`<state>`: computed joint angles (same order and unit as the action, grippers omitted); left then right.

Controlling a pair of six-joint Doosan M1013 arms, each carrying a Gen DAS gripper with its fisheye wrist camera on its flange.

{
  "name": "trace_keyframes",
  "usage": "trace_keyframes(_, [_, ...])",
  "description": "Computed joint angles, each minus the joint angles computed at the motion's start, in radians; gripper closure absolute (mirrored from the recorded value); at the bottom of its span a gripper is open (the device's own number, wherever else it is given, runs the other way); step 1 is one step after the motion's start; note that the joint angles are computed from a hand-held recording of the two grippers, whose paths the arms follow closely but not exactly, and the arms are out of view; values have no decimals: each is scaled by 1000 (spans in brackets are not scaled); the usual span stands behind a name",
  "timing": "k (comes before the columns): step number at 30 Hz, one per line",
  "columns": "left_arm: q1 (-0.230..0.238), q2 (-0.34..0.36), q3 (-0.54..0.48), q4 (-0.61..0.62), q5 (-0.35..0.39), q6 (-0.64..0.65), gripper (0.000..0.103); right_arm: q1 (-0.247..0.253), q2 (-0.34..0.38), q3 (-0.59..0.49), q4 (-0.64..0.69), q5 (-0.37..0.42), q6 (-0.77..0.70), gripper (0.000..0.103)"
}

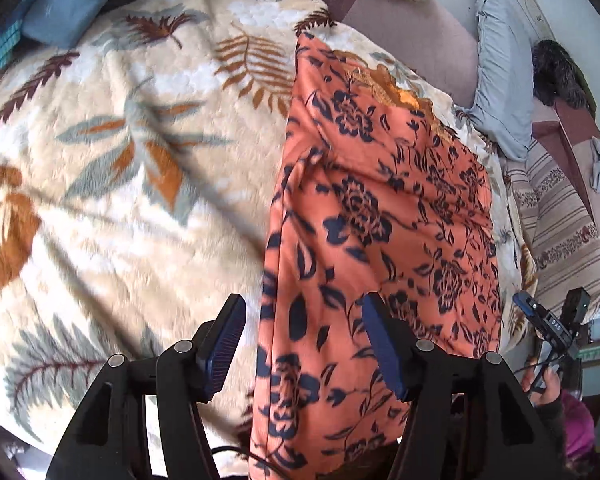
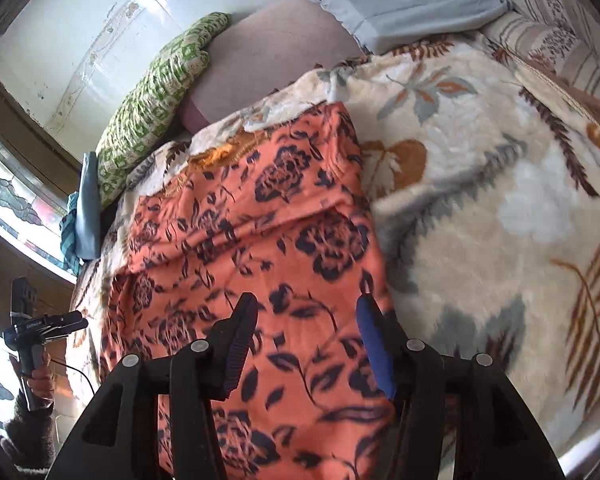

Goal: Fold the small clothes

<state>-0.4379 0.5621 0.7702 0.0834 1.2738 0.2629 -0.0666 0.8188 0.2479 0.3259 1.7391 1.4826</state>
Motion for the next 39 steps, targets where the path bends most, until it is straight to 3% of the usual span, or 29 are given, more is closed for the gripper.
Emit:
trace_keyframes(2, [-18, -39, 76, -18, -49, -17, 43, -16, -84, 171, -13, -31, -4, 48])
trace_keyframes(6, [-39, -65, 144, -43, -109, -13, 43, -42, -167, 344, 23, -63, 4, 48])
trace_keyframes(13, [-52, -49, 159, -97, -93, -9, 42, -47, -215, 465, 98, 14, -77, 48])
trace_keyframes(18, [-57, -40, 149, -99, -91, -24, 38, -55, -250, 533, 126, -36, -99, 50])
trace_keyframes(19, [-60, -30, 135, -95, -80, -18, 37, -56, -255, 539, 124, -48, -103, 58])
trace_keyframes(20, [-64, -23, 121, -84, -68, -9, 39, -56, -259, 542, 112, -62, -115, 84])
trace_keyframes(21, [-68, -21, 117, -76, -72, 1, 43, -56, -261, 542, 107, -66, -121, 98])
trace_keyframes(22, [-72, -23, 120, -73, -89, 4, 64, -59, -263, 543, 117, -73, -117, 98])
trace_keyframes(24, [-70, -24, 126, -95, -109, 4, 96, -63, -267, 532, 129, -96, -110, 98])
trace_keyframes(26, [-73, -39, 145, -64, -137, -36, 95, -79, -274, 513, 199, -144, -85, 99])
trace_keyframes(29, [-73, -43, 146, -39, -112, -63, 95, -76, -274, 461, 202, -193, -119, 100])
trace_keyframes(34, [-72, -44, 166, -79, -86, -69, 94, -48, -222, 402, 0, -50, -84, 94])
trace_keyframes(37, [-72, -63, 196, -86, -123, -72, 88, -75, -233, 452, 61, -53, -22, 90])
trace_keyframes(39, [-70, -71, 211, -98, -143, -67, 77, -94, -245, 480, 105, -82, 10, 76])
